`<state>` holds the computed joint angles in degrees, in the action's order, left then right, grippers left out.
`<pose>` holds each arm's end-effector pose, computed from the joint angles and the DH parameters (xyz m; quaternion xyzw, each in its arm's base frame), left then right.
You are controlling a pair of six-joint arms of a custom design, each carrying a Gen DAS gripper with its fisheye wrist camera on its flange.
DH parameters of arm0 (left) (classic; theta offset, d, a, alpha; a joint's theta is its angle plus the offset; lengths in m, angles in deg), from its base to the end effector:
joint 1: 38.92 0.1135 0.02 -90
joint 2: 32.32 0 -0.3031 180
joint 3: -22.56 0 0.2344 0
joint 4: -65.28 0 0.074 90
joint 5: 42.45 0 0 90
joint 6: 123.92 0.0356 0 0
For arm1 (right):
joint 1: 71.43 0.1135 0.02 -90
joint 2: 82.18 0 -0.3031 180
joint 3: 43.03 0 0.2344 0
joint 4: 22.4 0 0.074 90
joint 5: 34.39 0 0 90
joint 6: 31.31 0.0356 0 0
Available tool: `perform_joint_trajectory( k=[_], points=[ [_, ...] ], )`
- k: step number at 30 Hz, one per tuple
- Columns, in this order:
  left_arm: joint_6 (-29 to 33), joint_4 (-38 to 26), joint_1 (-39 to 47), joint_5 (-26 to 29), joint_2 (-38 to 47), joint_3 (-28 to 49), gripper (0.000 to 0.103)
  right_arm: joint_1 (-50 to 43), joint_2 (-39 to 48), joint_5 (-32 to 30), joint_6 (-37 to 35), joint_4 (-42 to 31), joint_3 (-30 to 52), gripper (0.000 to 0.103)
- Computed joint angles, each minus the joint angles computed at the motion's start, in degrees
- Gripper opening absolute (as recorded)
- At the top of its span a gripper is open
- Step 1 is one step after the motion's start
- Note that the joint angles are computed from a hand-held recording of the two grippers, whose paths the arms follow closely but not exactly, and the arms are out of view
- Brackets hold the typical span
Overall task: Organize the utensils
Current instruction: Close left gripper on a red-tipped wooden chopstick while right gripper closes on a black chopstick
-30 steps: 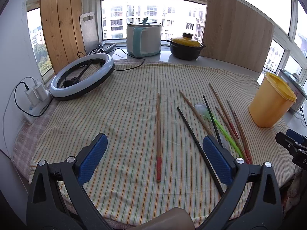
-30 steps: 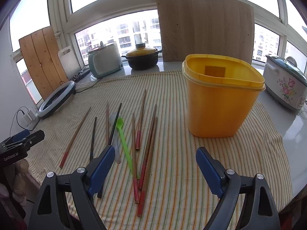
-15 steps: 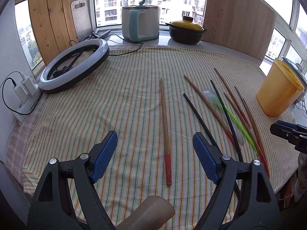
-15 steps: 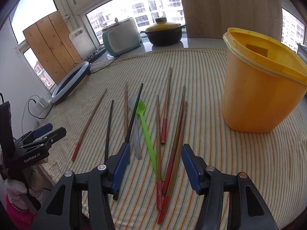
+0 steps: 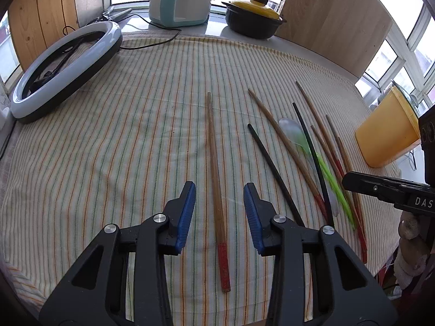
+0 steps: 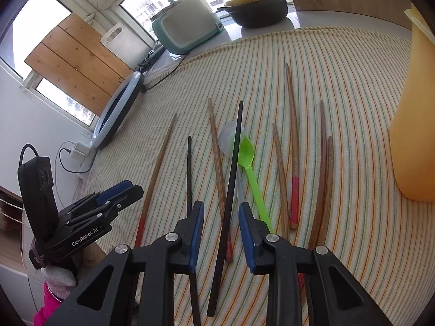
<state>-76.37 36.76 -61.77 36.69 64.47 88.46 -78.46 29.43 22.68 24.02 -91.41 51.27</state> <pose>0.2905 -0.1151 0.2003 -0.1880 0.9420 -0.0648 0.2704 0.3617 -0.0251 0.2219 -0.2378 0.9286 0.2538 0.1296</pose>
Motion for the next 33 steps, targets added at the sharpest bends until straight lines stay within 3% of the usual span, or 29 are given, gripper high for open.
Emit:
perform_joint_trajectory(
  k=[4,11,26,33],
  points=[
    [0.7,0.6,2.8,3.7,1.8,0.7,0.029,3.0,1.0,3.6,2.6,1.9,0.4,0.022],
    [2.7,-0.6,5.0,5.6,4.2,3.2,0.024,5.9,2.3,6.7,6.1,4.0,1.5,0.018],
    [5.9,-5.7,7.0,4.8,10.6,11.3,0.021,9.0,3.5,11.1,9.0,5.8,2.5,0.013],
    [7.2,-5.3,7.6,3.8,11.8,12.4,0.006,10.0,3.7,13.7,9.2,7.4,2.3,0.005]
  ],
)
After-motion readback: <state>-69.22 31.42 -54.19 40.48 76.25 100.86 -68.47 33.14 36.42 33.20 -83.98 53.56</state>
